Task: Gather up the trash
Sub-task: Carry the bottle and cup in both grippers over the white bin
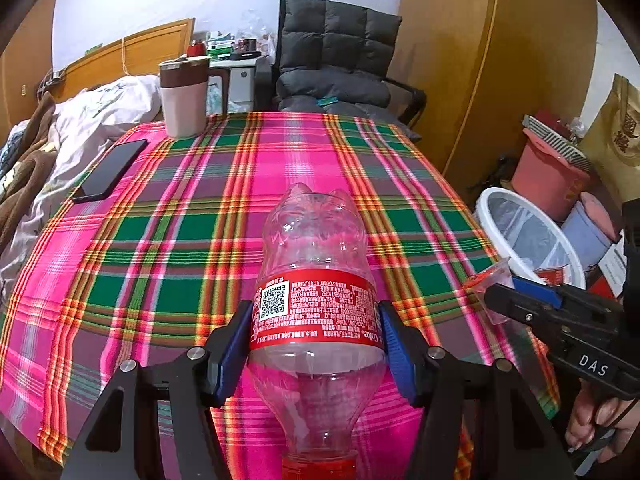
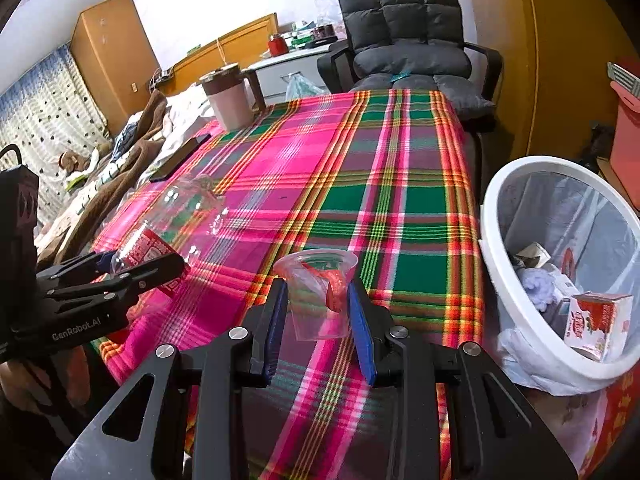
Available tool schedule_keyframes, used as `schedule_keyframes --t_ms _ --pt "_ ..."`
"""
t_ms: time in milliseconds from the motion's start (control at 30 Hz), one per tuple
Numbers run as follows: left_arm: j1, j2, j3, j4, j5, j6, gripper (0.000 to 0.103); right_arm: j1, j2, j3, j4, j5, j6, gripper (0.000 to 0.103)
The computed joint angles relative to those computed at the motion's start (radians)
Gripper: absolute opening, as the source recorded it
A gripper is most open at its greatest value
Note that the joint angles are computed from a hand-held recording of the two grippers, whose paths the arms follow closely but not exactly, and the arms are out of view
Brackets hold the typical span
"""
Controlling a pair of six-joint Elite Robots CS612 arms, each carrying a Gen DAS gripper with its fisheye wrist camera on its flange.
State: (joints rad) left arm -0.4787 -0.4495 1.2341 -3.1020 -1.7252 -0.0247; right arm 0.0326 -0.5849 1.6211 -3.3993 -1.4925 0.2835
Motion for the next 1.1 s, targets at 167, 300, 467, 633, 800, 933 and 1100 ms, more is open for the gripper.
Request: schedule_keyframes --t_ms 167,300,467,633,800,933,1100 --pt "-0.009 -0.004 -0.002 -0.008 -0.024 0.009 0.061 -0.003 -0.008 0.018 -0.035 -0.020 0.024 0.034" --pt "-0.018 -0.008 -0.003 -0.014 -0.042 0.020 0.061 -0.007 -0.016 0.034 -0.059 -0.042 0.041 0.034" --pt "-0.034 -0.011 -0.010 -0.015 -0.068 0.039 0.061 -0.015 -0.028 0.063 -0.098 -0.073 0.069 0.034" --pt "-0.052 -0.012 -0.018 -0.017 -0.095 0.066 0.061 -0.024 -0.039 0.092 -0.132 -0.102 0.091 0.034" --pt "-0.067 -0.010 -0.030 -0.009 -0.132 0.088 0.061 -0.033 -0.049 0.121 -0.162 -0.135 0.118 0.034" --pt "-0.075 -0.008 -0.040 0.009 -0.177 0.097 0.061 -0.040 -0.056 0.143 -0.173 -0.161 0.138 0.034" --pt "-0.089 -0.001 -0.060 0.043 -0.212 0.118 0.061 -0.049 -0.066 0.173 -0.185 -0.195 0.169 0.034"
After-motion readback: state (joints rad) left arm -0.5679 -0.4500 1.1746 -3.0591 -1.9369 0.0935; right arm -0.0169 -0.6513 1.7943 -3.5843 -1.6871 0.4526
